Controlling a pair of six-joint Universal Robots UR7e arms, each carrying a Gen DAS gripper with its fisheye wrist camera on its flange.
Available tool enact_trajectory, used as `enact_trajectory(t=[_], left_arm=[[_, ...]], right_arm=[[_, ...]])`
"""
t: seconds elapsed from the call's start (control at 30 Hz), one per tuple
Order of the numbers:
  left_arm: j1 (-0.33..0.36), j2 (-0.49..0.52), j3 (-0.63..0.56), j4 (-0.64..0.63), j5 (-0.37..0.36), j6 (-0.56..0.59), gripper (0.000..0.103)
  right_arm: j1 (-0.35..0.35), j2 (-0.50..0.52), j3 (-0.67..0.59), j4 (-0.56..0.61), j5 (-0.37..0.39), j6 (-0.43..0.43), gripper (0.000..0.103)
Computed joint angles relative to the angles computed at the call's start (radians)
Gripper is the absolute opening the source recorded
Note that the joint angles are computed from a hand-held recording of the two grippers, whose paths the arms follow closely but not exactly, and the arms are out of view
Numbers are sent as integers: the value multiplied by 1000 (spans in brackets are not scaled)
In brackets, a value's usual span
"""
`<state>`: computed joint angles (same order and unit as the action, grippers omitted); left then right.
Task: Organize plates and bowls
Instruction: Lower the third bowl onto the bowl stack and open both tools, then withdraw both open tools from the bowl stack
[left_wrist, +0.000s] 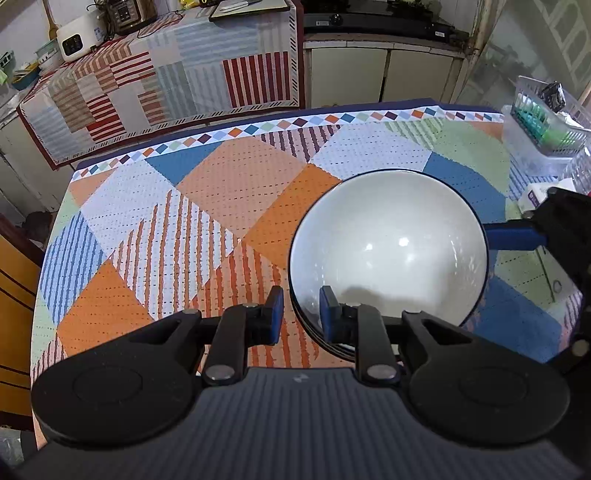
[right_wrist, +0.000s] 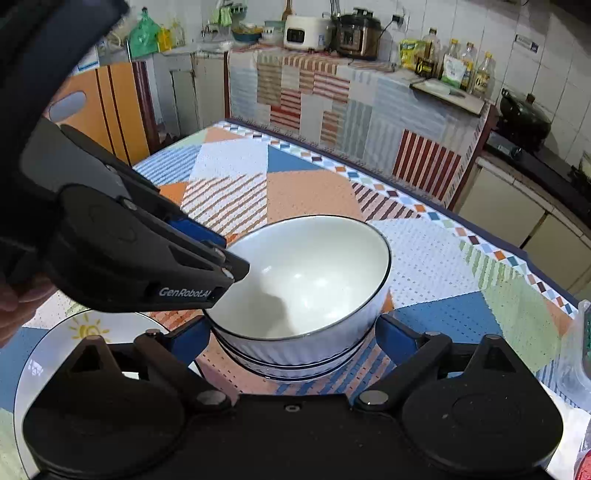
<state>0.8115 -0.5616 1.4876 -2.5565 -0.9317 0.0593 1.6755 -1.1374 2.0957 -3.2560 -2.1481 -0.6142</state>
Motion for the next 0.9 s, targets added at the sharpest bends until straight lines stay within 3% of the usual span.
enact_trajectory(t=[0.17, 0.33, 0.47, 0.63, 0.9], left_arm=[[2, -39, 40, -43, -44, -17, 21], [8, -101, 92, -89, -104, -13, 25], [17, -156, 137, -133, -163, -21, 42], [35, -211, 184, -150, -233, -41, 50], [72, -254, 229, -151, -287, -68, 59]], right_arm=[[-10, -41, 62, -64, 48, 23, 98], [-8, -78, 149, -218, 113, -7, 98], [12, -62, 182, -354, 97, -60, 98], [8, -40, 225, -503, 122, -160, 98], [-12, -53, 222, -414, 92, -74, 98]])
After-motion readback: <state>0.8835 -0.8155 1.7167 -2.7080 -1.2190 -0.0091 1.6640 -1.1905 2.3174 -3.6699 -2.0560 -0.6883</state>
